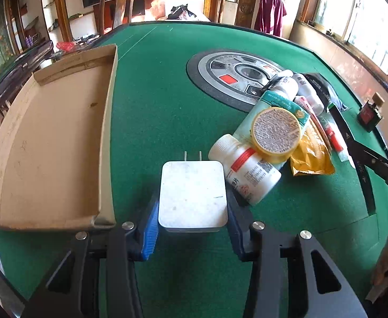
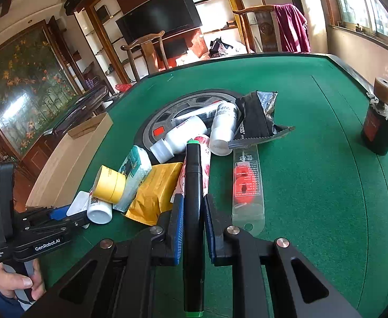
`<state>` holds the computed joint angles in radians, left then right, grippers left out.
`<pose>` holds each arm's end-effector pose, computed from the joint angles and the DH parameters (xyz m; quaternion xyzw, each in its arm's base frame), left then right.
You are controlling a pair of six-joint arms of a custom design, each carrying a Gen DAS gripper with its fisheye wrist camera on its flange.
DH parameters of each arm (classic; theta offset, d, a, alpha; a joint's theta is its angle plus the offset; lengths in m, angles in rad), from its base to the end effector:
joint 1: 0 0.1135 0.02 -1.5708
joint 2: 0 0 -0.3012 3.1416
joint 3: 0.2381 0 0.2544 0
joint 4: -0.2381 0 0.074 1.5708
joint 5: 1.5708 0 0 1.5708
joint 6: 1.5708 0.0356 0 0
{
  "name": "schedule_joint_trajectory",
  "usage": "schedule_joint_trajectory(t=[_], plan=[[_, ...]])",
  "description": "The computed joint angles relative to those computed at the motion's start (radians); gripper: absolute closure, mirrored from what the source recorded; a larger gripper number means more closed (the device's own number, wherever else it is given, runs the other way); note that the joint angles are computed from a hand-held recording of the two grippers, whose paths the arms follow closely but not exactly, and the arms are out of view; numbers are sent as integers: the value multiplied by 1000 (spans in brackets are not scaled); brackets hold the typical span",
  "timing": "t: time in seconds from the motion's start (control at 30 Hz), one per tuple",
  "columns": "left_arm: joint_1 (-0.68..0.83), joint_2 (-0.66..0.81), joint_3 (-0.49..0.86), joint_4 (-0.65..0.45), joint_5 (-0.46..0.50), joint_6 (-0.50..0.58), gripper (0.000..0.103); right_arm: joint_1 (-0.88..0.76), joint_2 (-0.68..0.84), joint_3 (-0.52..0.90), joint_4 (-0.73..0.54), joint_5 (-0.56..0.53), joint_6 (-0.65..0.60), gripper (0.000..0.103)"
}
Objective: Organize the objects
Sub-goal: 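Grasp the white charger with the left gripper while the right gripper grasps the black marker, then carry charger and marker into the cardboard box, opening the left gripper to release the charger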
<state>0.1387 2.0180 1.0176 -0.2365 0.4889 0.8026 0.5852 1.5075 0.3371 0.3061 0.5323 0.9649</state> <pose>0.3676 0.0344 0.1098 0.3498 0.8914 -0.1396 0.2519 0.1938 0.1067 0.1302 0.2602 0.8718 0.0573 0.4111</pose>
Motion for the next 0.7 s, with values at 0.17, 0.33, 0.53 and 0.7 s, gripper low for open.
schedule_joint_trajectory(t=[0.17, 0.33, 0.53, 0.7], plan=[[65, -26, 3, -60, 81, 52, 59, 24, -37, -8, -17, 48, 7, 88], [135, -63, 12, -148, 189, 134, 59, 68, -38, 18, -44, 99, 24, 88], [216, -22, 126, -285, 261, 210, 59, 259, 3, 108, -127, 222, 164, 87], [291, 58, 281, -411, 308, 241, 59, 310, 93, 268, -159, 207, 127, 87]])
